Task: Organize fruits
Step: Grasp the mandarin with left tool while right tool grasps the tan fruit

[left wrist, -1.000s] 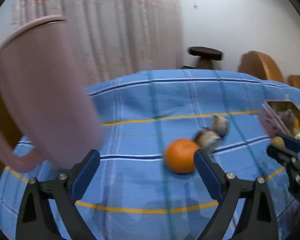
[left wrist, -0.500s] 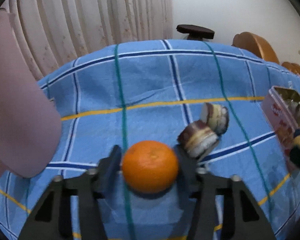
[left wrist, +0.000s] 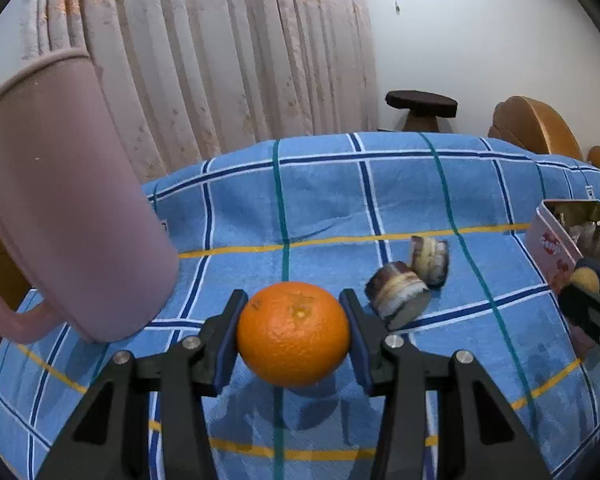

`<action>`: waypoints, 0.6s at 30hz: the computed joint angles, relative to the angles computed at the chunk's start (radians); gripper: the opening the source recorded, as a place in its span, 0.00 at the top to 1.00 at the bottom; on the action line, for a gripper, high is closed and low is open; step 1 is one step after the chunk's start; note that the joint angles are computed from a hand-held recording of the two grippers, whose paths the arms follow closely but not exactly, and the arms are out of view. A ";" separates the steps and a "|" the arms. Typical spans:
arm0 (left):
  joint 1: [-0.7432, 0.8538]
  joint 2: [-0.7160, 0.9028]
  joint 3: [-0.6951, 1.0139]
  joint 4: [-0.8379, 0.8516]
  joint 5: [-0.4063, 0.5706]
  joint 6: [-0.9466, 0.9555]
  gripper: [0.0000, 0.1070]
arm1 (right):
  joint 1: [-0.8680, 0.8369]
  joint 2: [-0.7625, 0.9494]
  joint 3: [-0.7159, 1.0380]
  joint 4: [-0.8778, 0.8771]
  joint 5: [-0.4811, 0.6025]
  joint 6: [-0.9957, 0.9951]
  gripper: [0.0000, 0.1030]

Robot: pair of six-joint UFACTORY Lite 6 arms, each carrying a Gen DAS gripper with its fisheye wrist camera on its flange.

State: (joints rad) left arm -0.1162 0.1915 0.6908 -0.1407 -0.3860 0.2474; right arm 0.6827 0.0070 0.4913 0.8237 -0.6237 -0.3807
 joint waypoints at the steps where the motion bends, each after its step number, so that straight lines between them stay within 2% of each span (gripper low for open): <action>1: -0.009 -0.015 -0.015 -0.017 -0.009 0.006 0.55 | 0.017 -0.004 -0.005 0.031 -0.028 -0.022 0.71; 4: -0.041 -0.069 -0.078 -0.075 -0.049 0.029 0.55 | 0.033 0.000 -0.009 0.063 -0.063 -0.046 0.71; 8: -0.095 -0.123 -0.133 -0.198 -0.087 0.085 0.55 | 0.015 0.013 -0.002 0.023 -0.036 -0.011 0.71; 14: -0.131 -0.184 -0.199 -0.240 -0.095 0.074 0.55 | 0.024 0.033 0.008 0.013 -0.034 -0.003 0.71; 18: -0.123 -0.228 -0.236 -0.170 -0.065 -0.011 0.55 | 0.024 0.015 -0.012 -0.025 -0.017 0.028 0.71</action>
